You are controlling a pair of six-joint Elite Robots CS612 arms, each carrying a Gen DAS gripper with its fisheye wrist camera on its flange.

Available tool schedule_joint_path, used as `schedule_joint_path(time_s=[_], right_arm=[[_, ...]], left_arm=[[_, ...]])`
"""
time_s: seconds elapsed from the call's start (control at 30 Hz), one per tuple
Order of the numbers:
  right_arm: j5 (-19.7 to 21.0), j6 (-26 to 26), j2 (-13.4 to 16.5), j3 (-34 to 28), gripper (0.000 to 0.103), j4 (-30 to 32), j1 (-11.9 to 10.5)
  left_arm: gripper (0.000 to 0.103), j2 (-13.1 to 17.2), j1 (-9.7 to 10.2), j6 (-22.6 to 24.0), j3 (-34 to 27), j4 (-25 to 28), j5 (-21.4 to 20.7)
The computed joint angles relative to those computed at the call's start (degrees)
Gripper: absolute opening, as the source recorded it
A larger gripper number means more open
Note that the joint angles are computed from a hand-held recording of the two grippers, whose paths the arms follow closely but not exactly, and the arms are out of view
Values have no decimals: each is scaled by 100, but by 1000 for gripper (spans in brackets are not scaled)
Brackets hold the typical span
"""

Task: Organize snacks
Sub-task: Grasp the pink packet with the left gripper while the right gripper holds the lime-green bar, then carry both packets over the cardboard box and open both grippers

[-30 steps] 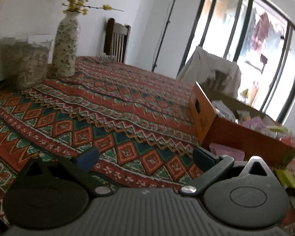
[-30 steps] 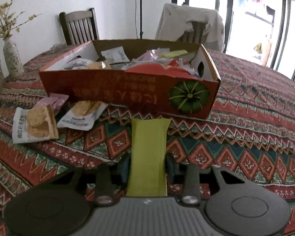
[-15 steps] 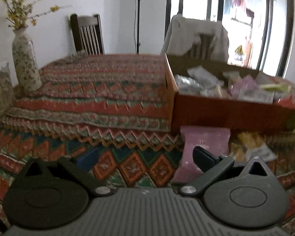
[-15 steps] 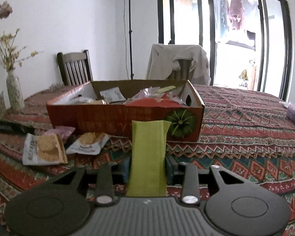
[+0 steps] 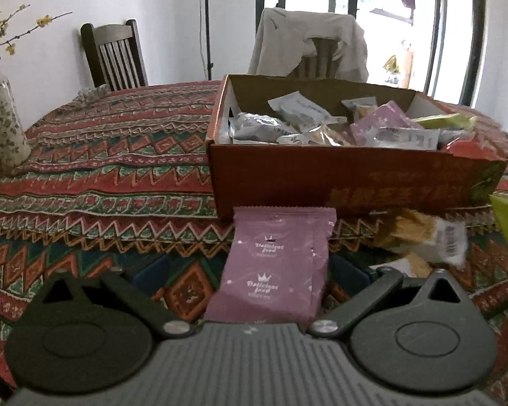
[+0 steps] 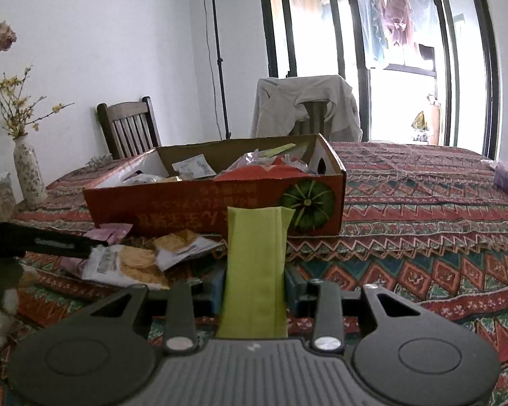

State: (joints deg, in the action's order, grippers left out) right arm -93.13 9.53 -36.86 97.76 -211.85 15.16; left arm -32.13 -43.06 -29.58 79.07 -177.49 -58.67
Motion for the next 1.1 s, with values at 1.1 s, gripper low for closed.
schedule_joint_path(time_s=[1.1], right_arm=[[-145, -271, 89, -803, 35, -499, 45]], left_arm=[[62, -91, -70, 733, -100, -1853, 31]])
